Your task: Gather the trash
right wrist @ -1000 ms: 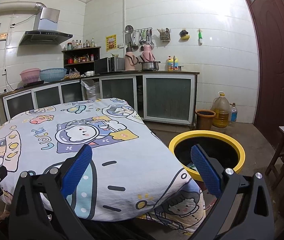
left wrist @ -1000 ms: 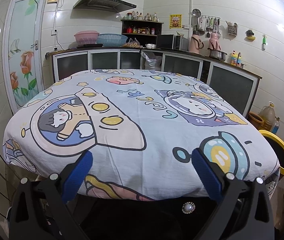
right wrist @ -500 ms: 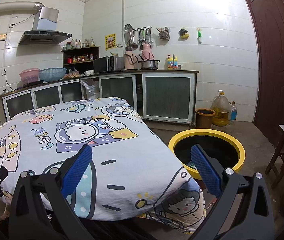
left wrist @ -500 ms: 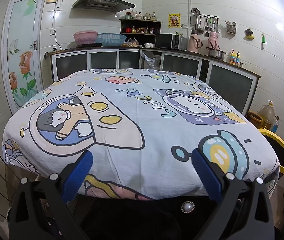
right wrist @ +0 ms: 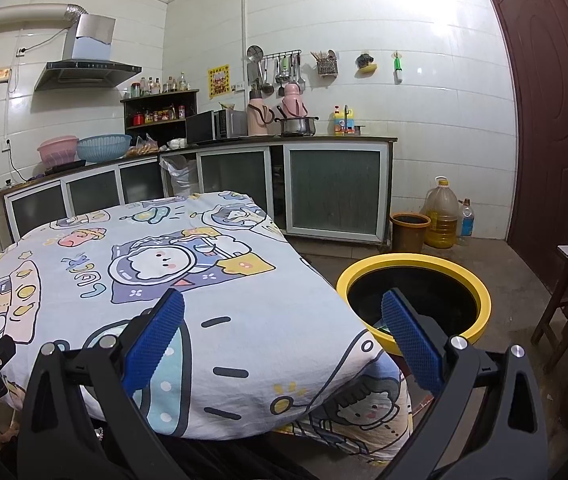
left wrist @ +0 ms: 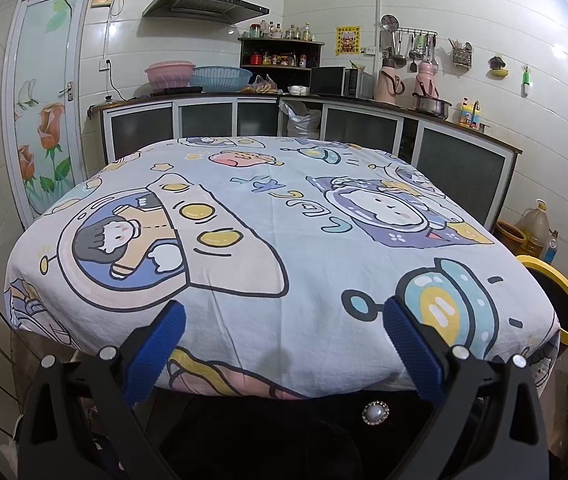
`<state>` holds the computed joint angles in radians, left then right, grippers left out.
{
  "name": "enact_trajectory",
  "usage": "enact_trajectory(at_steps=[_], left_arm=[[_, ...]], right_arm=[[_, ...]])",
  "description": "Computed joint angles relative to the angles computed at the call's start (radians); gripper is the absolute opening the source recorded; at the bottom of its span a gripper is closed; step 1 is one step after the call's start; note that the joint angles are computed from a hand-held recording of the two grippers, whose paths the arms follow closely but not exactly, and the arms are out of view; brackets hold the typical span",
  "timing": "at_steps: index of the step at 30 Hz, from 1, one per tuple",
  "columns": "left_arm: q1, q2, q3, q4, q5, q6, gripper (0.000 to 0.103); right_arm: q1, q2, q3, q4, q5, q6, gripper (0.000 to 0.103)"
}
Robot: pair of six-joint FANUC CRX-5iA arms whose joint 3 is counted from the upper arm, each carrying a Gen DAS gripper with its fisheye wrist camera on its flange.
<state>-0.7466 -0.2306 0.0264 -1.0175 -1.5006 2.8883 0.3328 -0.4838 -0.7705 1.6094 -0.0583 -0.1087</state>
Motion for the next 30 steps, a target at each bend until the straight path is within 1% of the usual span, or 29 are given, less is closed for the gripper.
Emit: enact_trajectory(at_steps=[4,5,17,25,30], left_arm=[[0.002,-0.001,-0.002,0.001,0.003,-0.003,0.096],[0.003,-0.002,-0.003,0.001,0.006,-0.005,0.096],[0.006,-0.007,-0.008,0.001,0.015,-0.015,0.096],[0.007,-0.012,-0.01,-0.002,0.021,-0.021,0.096],[0.017,-0.017,-0.015,0.009,0.033,-0.033,0.096]], right_arm=[[0.004,0.001,0.001,-0.01,-0.004,0.009,0.095],[0.013,0.001,0.001,-0.029,-0.012,0.025,0.095],[0.006,0.0,-0.002,-0.011,-0.006,0.009,0.095],[0.024,0.0,0.0,-0.049,-0.023,0.041,0.095],[0.012,-0.003,-0.006,-0.009,-0.011,0.004,0.095]])
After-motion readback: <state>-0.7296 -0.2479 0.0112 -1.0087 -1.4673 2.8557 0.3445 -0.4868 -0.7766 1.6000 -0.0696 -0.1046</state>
